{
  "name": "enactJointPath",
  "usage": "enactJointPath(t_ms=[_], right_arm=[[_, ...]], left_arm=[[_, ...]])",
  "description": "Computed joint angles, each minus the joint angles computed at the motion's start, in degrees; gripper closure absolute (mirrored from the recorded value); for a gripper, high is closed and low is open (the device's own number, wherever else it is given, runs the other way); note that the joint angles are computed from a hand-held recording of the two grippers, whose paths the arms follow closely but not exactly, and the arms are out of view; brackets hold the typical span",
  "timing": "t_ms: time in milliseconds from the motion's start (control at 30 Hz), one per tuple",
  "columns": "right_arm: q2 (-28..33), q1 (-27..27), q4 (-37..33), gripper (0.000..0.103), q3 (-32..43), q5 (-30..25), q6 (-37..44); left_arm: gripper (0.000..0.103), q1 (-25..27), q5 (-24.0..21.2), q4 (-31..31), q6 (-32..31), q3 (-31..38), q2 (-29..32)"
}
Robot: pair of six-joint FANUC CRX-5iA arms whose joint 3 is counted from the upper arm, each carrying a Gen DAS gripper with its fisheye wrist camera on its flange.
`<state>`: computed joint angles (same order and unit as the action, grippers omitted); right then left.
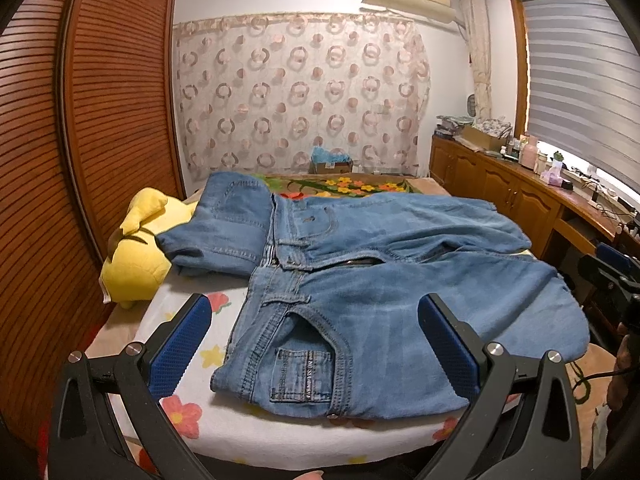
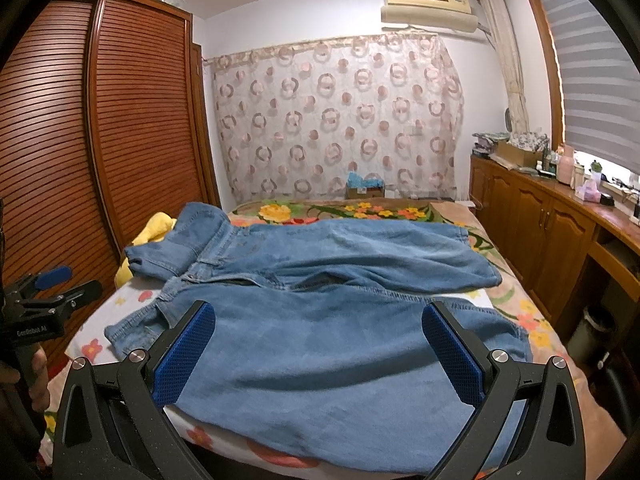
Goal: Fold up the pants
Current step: 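Grasp a jeans leg hem with the right tool while the left tool grasps the crotch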
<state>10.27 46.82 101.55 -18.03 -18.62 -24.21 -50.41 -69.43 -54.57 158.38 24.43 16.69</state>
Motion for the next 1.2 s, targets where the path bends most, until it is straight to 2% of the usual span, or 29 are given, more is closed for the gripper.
enactJointPath(t_ms=[533, 767, 1067, 1167, 1200], right_arm=[[2.9, 5.8, -27.2, 0.000, 6.9, -6.9, 24.2], [3.0, 6.2, -31.3, 0.000, 7.6, -9.0, 27.8], [4.2, 8.1, -38.4, 0.000, 10.9, -14.5, 33.1], [4.9, 9.0, -40.3, 0.000, 12.5, -16.9, 34.7], [5.0, 9.2, -40.9, 0.000, 12.8, -17.5, 35.2]], left_arm=[[0.000, 5.6, 6.1, 7.2, -0.8, -6.2, -0.8], [0.000, 8.0, 8.1, 10.0, -3.4, -9.8, -2.6], [0.000, 11.3, 13.1, 12.7, -4.0, -16.6, -6.6], [0.008, 12.2, 14.5, 13.7, -4.5, -18.5, -7.6], [0.014, 12.6, 15.0, 14.4, -4.9, -19.2, -7.8]])
